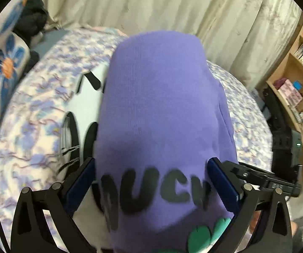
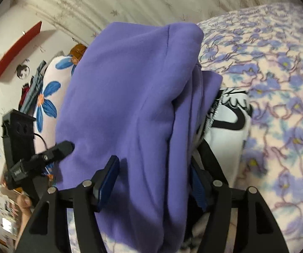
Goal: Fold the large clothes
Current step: 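Carry the lifted hoodie with both tools onto the folded clothes stack, then open both tools and release the hoodie on top of the stack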
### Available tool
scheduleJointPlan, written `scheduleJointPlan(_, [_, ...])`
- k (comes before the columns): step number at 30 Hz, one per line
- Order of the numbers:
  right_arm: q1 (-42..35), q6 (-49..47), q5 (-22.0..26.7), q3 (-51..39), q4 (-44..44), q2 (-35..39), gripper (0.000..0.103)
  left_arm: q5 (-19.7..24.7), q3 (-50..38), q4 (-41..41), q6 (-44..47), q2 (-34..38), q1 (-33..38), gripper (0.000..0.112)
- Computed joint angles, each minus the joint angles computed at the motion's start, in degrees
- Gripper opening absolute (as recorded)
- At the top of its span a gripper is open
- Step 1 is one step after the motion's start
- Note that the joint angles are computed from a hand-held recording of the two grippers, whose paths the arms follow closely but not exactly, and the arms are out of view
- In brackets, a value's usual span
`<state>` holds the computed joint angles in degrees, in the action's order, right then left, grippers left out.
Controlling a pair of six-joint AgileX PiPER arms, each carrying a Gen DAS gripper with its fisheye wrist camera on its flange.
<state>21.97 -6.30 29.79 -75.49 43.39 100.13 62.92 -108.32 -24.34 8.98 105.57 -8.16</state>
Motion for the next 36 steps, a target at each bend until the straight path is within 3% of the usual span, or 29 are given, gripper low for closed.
scheduleJointPlan(5, [2.2, 7.0, -2.9, 3.8, -8.3, -5.3, 0.064, -3.3, 5.4, 11.8, -4.9, -7.4, -4.4, 0.103])
scheduleJointPlan(9, [5.7, 16.9, -5.3, 5.3, -21.4, -9.0, 0.064, -6.5, 11.0, 21.1, -8.9, -13.2, -9.3, 0.103])
scheduleJointPlan(13, [10.5, 32.8, -6.3, 4.9, -40.6, -11.3, 0.064, -10.2, 16.5, 31.7, -16.6, -18.8, -15.7, 0.103])
scheduleJointPlan(16, [13.5, 42.8, -3.6, 2.4, -53.1, -10.5, 0.064, -11.9, 19.3, 42.0, -25.6, -19.8, -20.3, 0.103])
scheduleJointPlan(17, [14.2, 44.2, -2.5, 1.6, -55.0, -10.0, 0.060, -11.3, 19.9, 47.7, -30.9, -20.0, -22.7, 0.103])
scheduleJointPlan(20, [15.0, 41.4, 0.5, -0.6, -53.7, -7.7, 0.036, -8.7, 22.2, 62.0, -43.2, -19.6, -28.0, 0.098])
scheduleJointPlan(22, [15.7, 41.5, 4.4, -2.6, -55.1, -5.1, 0.026, -8.1, 22.0, 61.5, -41.9, -17.3, -27.4, 0.086])
scheduleJointPlan(26, [16.8, 45.1, 7.3, -2.3, -61.5, -3.4, 0.015, -10.9, 24.0, 58.7, -41.4, -17.5, -25.5, 0.086])
scheduleJointPlan(32, [15.8, 42.9, 8.2, -0.1, -58.5, -6.0, 0.015, -10.1, 23.9, 57.6, -42.2, -17.7, -25.3, 0.086])
scheduleJointPlan(36, [17.7, 45.3, 10.7, 1.3, -59.7, -9.6, 0.015, -6.2, 24.1, 60.2, -46.1, -19.2, -28.1, 0.086])
